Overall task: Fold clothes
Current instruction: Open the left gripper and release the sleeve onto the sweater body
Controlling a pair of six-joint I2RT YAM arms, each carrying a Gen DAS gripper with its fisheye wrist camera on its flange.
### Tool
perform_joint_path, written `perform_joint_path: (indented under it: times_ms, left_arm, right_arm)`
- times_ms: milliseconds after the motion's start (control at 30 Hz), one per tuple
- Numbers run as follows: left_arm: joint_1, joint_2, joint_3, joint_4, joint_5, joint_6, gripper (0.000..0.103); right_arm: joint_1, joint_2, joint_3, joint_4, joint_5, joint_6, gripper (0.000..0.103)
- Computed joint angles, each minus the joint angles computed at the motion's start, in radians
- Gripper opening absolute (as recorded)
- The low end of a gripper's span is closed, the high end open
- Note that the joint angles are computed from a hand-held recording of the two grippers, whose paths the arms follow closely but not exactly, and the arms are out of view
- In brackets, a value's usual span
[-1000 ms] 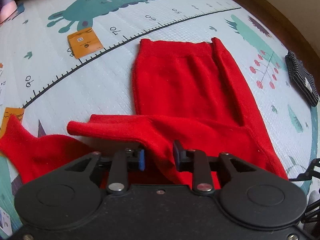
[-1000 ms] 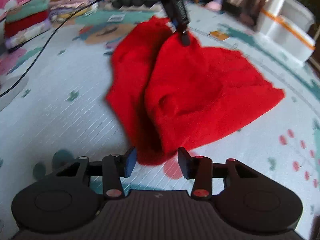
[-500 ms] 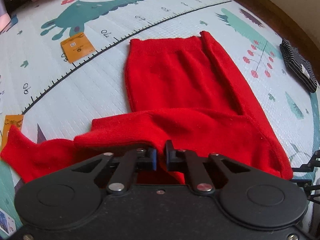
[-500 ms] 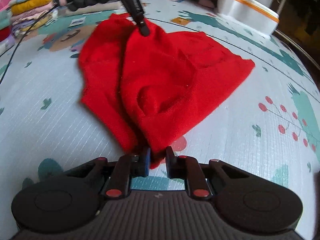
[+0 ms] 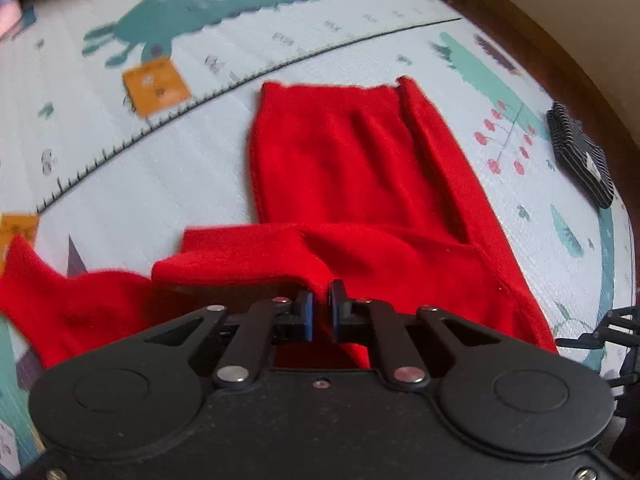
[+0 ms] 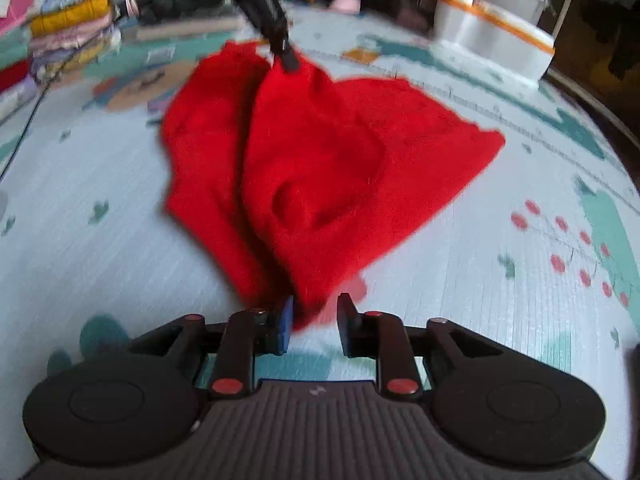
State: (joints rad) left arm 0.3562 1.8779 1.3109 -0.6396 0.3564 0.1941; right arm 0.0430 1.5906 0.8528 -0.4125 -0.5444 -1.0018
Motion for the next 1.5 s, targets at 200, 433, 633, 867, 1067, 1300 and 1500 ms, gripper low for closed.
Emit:
perform_joint_path:
  times_ms: [200,433,633,867,1067,1300,1500]
  left_arm:
    - [0.011,0.033,0.012,0.011,-0.014,-0.056,0.03]
    - [0.005,0.053,0.025,0.023,-0.031,-0.035,0.025]
    - [0.01,0.07,0.033,0.015,-0.04,-0.037,0.025]
    - [0.027,0.07,0.04,-0.004,-0.018,-0.025,0.025]
    - [0.026,0.076,0.052,0.001,-0.008,-0.034,0.025]
    - [0.034,0.096,0.056,0.007,-0.011,-0.05,0.025]
    - [0.078,0.123,0.075,0.017,0.023,-0.103,0.025]
  right_arm:
    - [0.038,0.036,0.066,-0.132,0.046,-0.186,0.033]
    - [0.027,0.017,0.147,-0.239,0.001,-0.24,0.032]
    - [0.074,0.091,0.172,-0.224,0.029,-0.193,0.042]
    - [0.01,0.133,0.241,-0.361,0.049,-0.253,0.043]
    - [0.043,0.102,0.24,-0.317,-0.019,-0.216,0.042]
    - [0.074,0.202,0.231,-0.231,0.026,-0.197,0.047]
    - [0.06,0.173,0.23,-0.242,-0.018,-0.182,0.043]
